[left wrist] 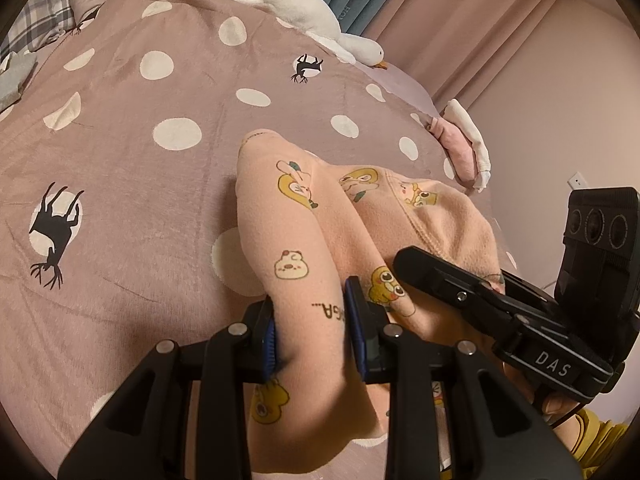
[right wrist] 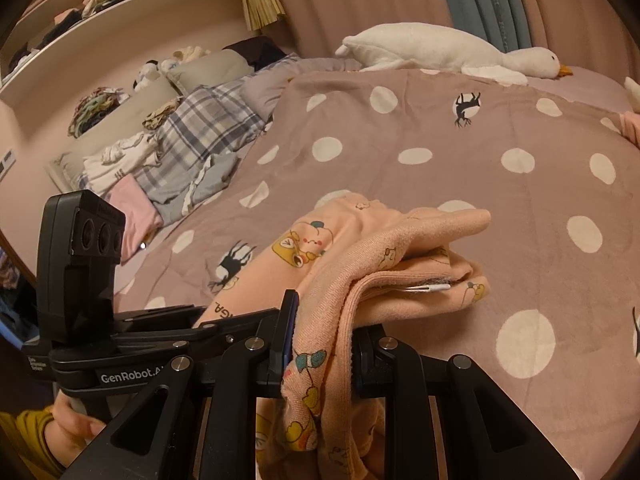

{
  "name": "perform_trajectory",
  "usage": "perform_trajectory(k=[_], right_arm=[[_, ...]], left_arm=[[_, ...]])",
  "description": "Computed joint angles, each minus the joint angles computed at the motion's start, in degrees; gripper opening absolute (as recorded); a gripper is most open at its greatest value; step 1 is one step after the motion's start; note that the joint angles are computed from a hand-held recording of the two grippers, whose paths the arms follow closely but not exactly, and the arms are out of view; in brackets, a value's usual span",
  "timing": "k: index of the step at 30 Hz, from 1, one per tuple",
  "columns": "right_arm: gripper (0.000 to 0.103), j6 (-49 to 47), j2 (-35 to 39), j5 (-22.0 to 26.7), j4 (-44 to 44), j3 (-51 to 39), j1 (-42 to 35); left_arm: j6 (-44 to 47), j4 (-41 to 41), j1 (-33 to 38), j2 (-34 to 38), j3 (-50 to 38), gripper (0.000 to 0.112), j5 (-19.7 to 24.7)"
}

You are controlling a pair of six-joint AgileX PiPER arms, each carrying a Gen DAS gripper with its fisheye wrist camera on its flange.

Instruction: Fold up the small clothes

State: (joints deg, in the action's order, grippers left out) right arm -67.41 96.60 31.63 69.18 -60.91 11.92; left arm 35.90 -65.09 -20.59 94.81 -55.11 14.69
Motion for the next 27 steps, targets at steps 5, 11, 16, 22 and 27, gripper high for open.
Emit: perform_trajectory(k=[5,11,16,22,27], right_arm=[[0.024,0.6,1.1,-0.75,-0.49,-0.82,0.22],[0.024,1.64,3.05,-1.46,-1.82,-2.99,0.64],[0.024,1.39,4.46,-2.07,-1.61,-4.06,0.96],[0.024,1.2,6.27,-1.75,-1.23,-5.67,0.51],[0.024,0.93,7.45,-1.57,-0.84,-6.61,-0.13]], left_arm=[[2.13,-2.01,0.4,1.68,-1.04,0.028,0.42],[3.45,-3.27,1.2,3.71,-2.67,0.028,1.16],[3.5,-2.88,1.99,5.32,-4.17,0.028,1.77],[2.85,-1.6,2.62,7.05,-6.01,0.028,2.33],[3.05,-1.74,2.67,8.34,-7.27,0.028,2.51]])
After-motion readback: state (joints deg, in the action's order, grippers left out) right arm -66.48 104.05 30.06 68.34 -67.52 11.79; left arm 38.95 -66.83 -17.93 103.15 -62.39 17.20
